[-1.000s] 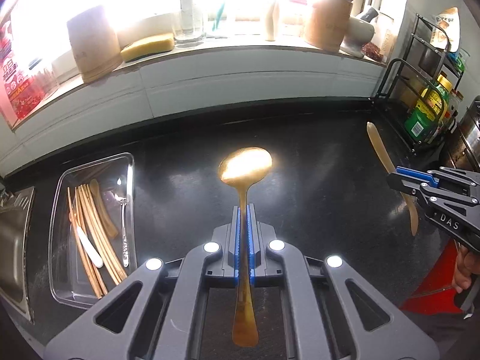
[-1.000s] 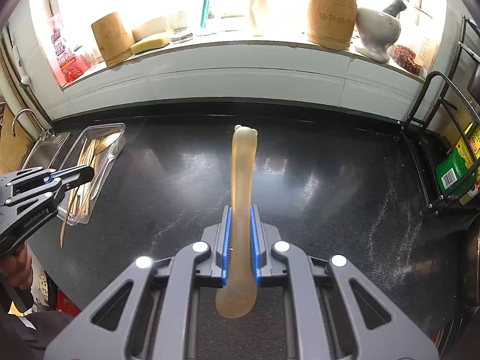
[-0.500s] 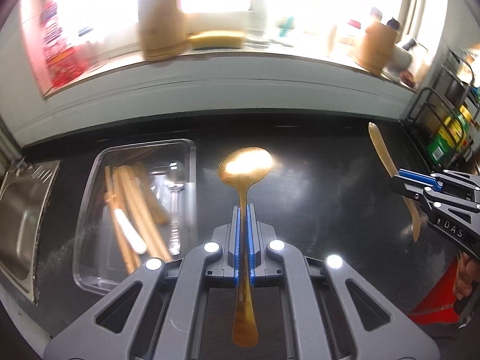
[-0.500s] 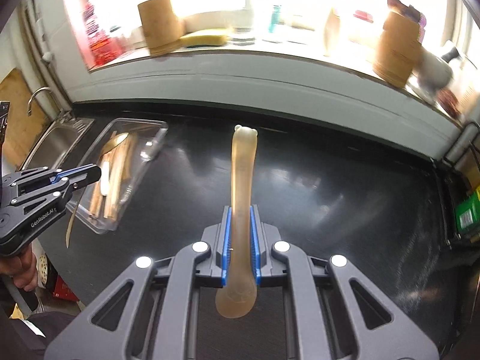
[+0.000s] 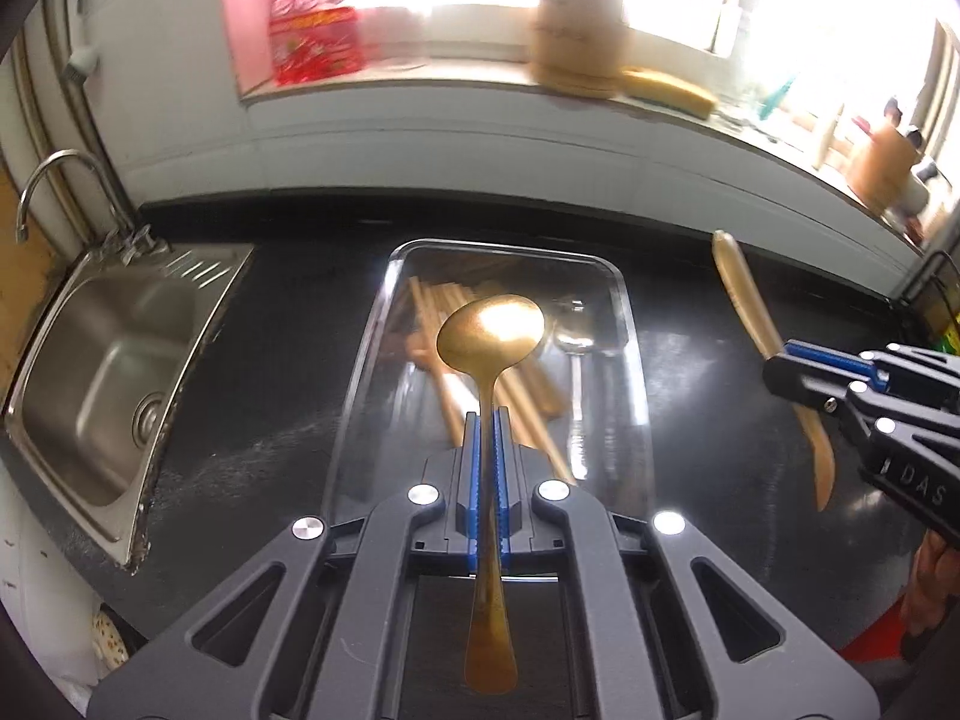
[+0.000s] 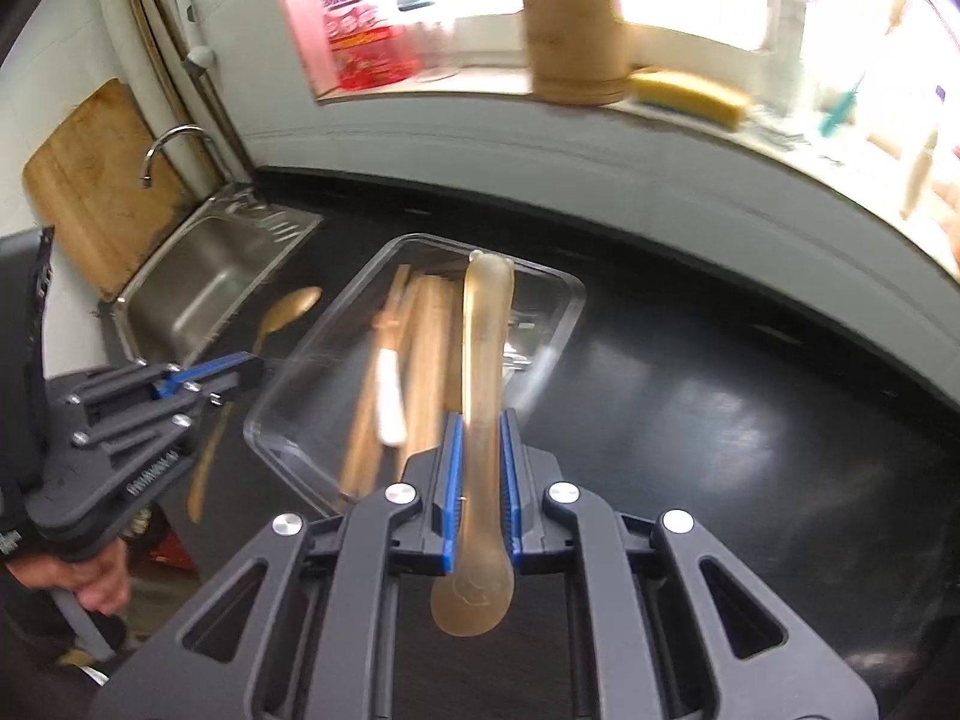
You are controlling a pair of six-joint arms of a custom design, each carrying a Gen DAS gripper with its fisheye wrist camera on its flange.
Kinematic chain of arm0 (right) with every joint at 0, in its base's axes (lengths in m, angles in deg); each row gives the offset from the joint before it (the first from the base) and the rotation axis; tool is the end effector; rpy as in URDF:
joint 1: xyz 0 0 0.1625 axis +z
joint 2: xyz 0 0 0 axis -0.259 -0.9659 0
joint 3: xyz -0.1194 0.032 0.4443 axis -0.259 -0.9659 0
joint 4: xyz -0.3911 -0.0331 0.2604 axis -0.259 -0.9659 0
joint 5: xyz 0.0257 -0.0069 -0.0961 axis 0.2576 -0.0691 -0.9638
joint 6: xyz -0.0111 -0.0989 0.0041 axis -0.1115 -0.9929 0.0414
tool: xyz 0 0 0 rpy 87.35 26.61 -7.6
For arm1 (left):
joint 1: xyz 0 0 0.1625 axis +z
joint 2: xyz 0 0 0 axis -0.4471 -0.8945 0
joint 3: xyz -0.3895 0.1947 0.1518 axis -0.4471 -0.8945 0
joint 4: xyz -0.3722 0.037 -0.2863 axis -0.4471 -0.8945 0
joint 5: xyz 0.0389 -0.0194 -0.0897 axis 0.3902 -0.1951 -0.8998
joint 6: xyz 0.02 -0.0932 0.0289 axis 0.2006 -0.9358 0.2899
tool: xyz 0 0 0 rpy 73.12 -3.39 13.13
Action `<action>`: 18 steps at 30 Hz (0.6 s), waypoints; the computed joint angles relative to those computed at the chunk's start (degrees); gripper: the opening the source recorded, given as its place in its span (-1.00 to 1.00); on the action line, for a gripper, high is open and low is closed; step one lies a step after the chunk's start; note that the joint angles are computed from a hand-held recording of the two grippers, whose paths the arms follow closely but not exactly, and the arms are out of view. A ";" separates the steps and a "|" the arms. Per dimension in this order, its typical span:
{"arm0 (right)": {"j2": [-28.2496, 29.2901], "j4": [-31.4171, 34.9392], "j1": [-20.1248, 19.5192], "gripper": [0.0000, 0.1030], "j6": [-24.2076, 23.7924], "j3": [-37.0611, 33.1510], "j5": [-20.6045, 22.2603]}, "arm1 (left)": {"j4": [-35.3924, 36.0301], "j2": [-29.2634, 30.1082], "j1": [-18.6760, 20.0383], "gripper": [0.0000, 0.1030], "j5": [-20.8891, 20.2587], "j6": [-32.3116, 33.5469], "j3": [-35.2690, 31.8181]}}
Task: Organize utensils
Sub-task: 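Lift the gold spoon and wooden spoon and carry them over the tray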
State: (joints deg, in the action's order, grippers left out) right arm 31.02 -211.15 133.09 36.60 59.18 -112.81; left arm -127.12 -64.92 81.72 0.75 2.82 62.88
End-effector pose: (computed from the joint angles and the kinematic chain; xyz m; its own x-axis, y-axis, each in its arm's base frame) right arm 0.4069 -0.5908 0.0544 -0.7709 -0.3542 0.5294 -0.5275 0.8209 -0.2188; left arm -0.1250 -0.5447 0.3070 -0.7492 0.0376 -0.6613 0.3913 0.8307 -0.3960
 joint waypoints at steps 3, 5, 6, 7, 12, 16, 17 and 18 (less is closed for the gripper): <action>2.51 2.93 -0.36 -0.76 2.29 -3.36 1.44 | -1.52 0.89 2.09 -0.93 -0.87 2.03 -1.14; 3.90 4.55 -0.69 -0.76 3.31 -5.36 1.87 | -2.07 1.81 3.18 -0.93 -1.71 2.89 -1.98; 4.53 5.22 -0.90 -0.76 3.58 -6.25 2.07 | -2.45 2.52 3.96 -0.93 -2.25 3.43 -2.64; 5.18 5.81 -1.08 -0.76 3.75 -7.18 2.17 | -2.64 3.24 4.57 -0.93 -2.84 3.78 -3.30; 8.38 8.70 -1.84 -0.76 3.63 -11.91 2.09 | -3.33 6.65 7.74 -0.93 -5.38 6.27 -6.58; 10.45 11.78 -2.92 -0.76 4.05 -15.15 2.14 | -1.75 9.15 10.15 -0.93 -7.48 6.73 -9.41; 10.91 12.59 -3.24 -0.76 4.38 -15.86 2.23 | -1.44 9.62 10.57 -0.93 -7.74 6.76 -9.93; 11.38 13.47 -3.54 -0.76 4.60 -16.61 2.43 | -1.02 10.20 11.06 -0.93 -8.03 6.80 -10.49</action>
State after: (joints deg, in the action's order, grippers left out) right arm 42.40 -197.68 129.55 41.21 42.56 -110.38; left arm -128.14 -54.73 92.78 -7.28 9.63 52.39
